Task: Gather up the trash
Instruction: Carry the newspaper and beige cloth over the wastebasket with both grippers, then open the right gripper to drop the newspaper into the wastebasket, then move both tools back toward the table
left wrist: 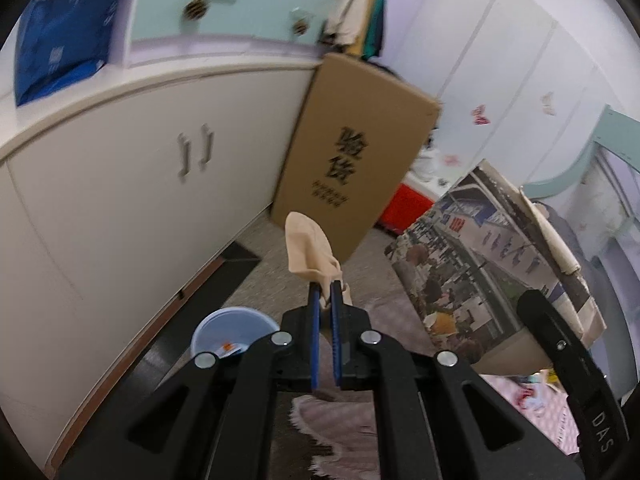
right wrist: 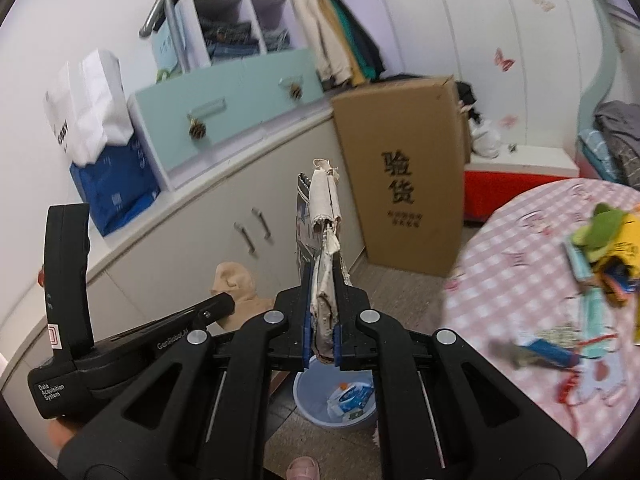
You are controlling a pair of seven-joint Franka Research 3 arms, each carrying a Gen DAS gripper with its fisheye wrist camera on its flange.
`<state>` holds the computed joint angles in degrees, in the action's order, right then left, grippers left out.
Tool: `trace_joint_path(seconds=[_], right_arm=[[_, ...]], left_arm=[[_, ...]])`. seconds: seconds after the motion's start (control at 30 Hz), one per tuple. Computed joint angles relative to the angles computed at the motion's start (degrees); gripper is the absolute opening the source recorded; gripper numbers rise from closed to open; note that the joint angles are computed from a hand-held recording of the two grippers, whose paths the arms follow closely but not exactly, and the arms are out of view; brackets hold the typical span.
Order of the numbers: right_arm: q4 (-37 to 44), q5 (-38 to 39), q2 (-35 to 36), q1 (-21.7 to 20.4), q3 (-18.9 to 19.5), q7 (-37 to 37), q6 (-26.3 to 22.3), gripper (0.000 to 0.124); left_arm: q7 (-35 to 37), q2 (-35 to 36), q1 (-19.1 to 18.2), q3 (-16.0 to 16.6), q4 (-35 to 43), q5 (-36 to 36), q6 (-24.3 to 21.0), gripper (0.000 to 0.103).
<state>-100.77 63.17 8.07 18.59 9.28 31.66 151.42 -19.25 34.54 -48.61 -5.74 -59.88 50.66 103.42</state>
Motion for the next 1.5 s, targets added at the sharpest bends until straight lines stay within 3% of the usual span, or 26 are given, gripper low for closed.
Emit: trace_joint_path(seconds=[0.1, 0.3, 0.37, 0.4, 0.43, 0.53, 0.73, 1.1, 1.43, 1.5], right_arm=[[2.5, -3.5, 3.4, 1.3, 0.7, 2.4, 0.6, 0.008], [9.0, -9.5, 11.8, 2.8, 2.8, 8.1, 1.4, 0.012], [12.2, -15.3, 15.4, 3.9, 2.1, 13.4, -0.4, 0.028], [13.7, -18.1, 17.3, 4.4, 1.7, 16.4, -1.3, 0.048], [14.3, -21.5, 18.4, 5.4, 0.8, 19.5, -1.1, 0.055], [13.7, -24.0, 19.0, 4.2, 2.1, 21.4, -1.4, 0.055], [9.9, -25.4, 16.6, 3.1, 3.5, 21.0, 1.9, 0.061], [5.3, -21.1, 12.7, 0.6, 6.2, 15.3, 10.8, 0.068], [6.8, -15.6, 13.0, -1.0, 6.1, 11.9, 11.8, 0.071], [7.2, -16.2, 13.4, -0.8, 5.4, 13.1, 11.5, 0.071]], left_arm=[[-3.9, -5.2, 2.9, -1.0, -9.9, -1.7, 2.8, 0.005], [-7.4, -10.6, 8.8, -3.8, -21.4, -3.9, 7.1, 0.005], [-8.1, -11.4, 10.2, -4.4, -23.6, -4.5, 8.3, 0.005], [-8.2, -11.6, 10.8, -4.7, -24.4, -4.9, 8.7, 0.005], [-8.4, -11.9, 11.6, -5.0, -25.4, -5.5, 9.4, 0.005], [-8.5, -12.3, 13.2, -5.6, -27.8, -7.0, 11.6, 0.005], [-7.4, -11.1, 14.2, -6.0, -28.1, -8.6, 14.3, 0.005], [-2.8, -7.2, 13.0, -4.9, -21.8, -9.5, 12.6, 0.006], [0.7, -3.4, 12.0, -2.9, -15.1, -9.9, 10.2, 0.007], [1.5, -3.3, 13.3, -3.1, -15.6, -11.6, 12.2, 0.014]])
